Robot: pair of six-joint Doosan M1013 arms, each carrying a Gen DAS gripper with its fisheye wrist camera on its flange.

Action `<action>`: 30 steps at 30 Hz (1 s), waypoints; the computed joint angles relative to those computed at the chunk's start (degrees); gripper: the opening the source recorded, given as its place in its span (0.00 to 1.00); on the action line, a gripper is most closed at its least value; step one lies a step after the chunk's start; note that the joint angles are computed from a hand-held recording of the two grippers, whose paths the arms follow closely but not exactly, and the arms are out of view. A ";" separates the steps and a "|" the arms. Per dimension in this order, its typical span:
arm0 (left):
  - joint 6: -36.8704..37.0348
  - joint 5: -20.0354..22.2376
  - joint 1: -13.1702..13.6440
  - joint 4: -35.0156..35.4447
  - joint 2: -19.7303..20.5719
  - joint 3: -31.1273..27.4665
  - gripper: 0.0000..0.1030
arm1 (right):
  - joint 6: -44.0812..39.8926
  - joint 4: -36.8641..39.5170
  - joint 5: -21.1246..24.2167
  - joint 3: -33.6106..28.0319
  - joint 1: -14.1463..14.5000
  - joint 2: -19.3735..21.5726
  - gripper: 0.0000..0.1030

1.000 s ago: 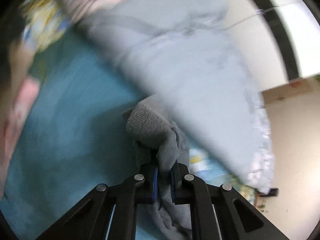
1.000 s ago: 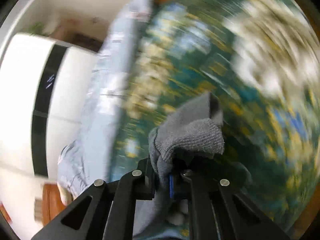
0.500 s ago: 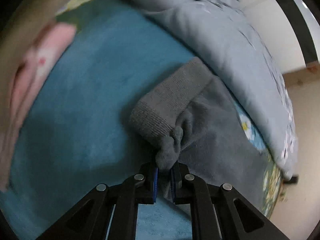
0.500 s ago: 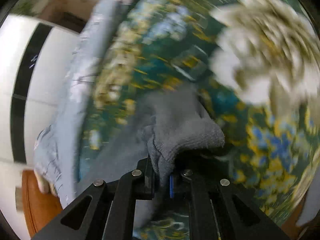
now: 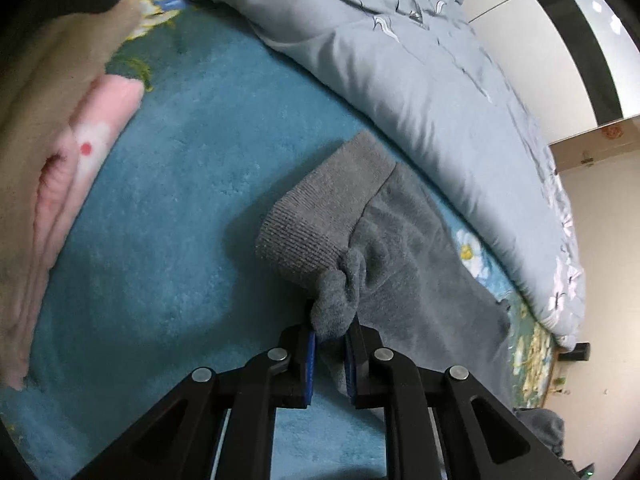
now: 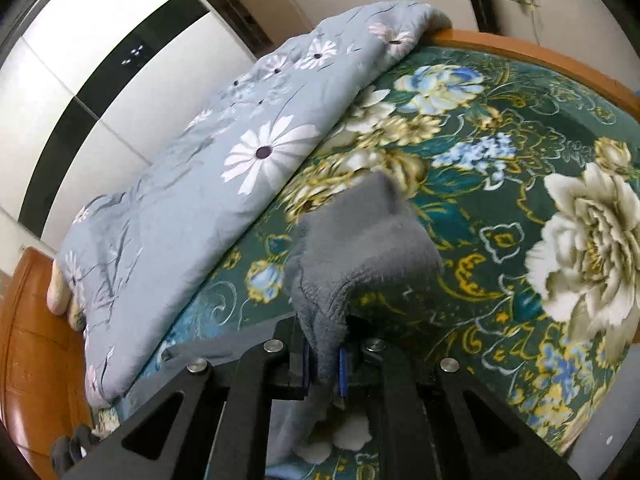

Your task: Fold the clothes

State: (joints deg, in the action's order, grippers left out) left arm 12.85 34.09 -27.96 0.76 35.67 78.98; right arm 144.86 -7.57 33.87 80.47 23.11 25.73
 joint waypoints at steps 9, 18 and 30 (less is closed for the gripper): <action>10.65 -2.07 0.49 -11.41 0.25 1.47 0.13 | 7.18 14.69 -0.13 10.85 -4.36 -1.89 0.14; 14.19 -6.45 0.64 -17.56 -0.75 3.44 0.13 | 1.09 24.53 -8.20 18.33 -3.29 -5.80 0.30; 14.73 4.20 0.23 -10.26 -1.53 -1.68 0.05 | -1.15 21.91 -10.33 14.94 -2.45 -6.36 0.03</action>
